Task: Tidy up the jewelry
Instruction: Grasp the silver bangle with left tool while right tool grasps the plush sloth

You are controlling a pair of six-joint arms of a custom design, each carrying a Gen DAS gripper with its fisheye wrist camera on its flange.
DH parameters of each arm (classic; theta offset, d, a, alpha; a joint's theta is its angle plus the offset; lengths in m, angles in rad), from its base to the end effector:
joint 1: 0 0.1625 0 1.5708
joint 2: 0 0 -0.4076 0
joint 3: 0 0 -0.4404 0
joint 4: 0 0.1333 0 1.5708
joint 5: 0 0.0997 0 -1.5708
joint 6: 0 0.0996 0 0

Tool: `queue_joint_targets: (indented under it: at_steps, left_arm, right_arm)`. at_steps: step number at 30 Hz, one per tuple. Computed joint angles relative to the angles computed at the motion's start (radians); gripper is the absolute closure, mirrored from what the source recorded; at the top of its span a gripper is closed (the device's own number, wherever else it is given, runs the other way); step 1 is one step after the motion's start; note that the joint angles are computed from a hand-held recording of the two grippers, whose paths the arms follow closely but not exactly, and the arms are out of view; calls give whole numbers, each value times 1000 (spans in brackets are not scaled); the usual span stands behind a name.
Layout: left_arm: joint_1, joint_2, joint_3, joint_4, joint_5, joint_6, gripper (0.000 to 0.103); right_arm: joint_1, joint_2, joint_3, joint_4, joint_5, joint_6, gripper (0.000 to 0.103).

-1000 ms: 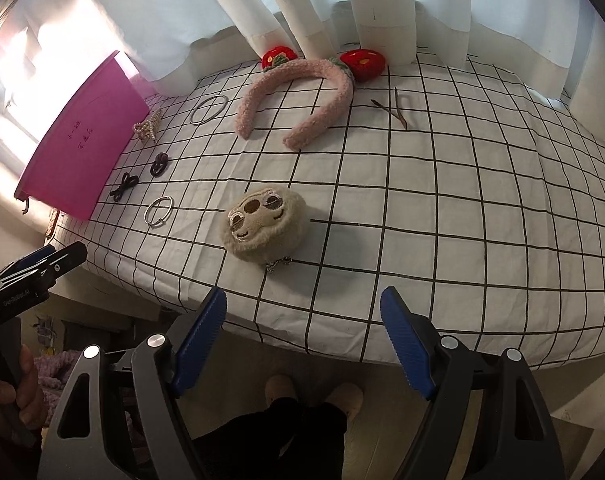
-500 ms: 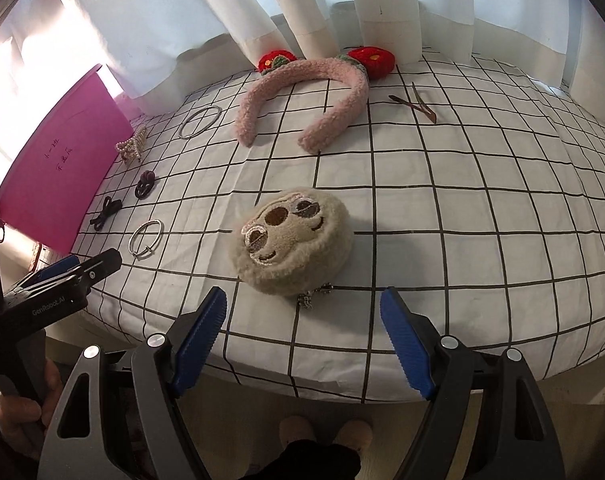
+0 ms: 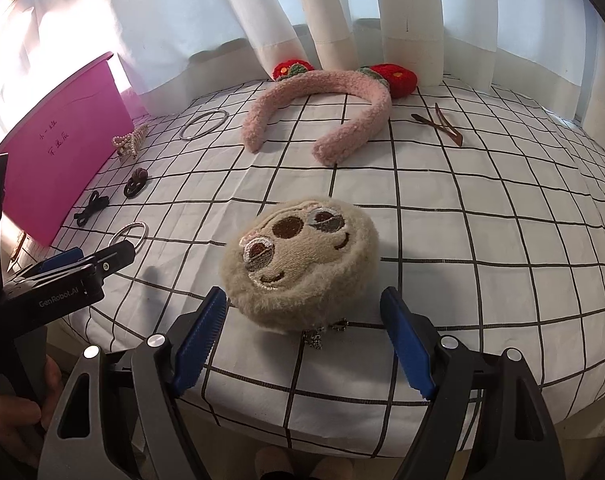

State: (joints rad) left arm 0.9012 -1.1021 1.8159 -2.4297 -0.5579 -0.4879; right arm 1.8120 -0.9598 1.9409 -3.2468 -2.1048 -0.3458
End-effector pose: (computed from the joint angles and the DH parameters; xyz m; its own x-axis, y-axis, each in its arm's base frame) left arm -0.2161 -0.6239 0.2000 -0.7218 -0.1584 -0.6737 0.3122 0.7943 -0.5212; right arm 0.2260 -0.5728 0.1283 -0.7974 -0.1485 0.5848 -0.4823 0.7393 -0.4699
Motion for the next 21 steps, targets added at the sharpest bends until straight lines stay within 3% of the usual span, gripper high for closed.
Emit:
queue_joint_targets:
  at_steps: [16,21]
  left_arm:
    - [19,54,-26,-104,31,97,6]
    - [17,72,-12,-203,56,146,5]
  right_arm:
    - [7,76,-45,-117,-50,-121,27]
    - [12,110,-62,-176,-77,-177,27]
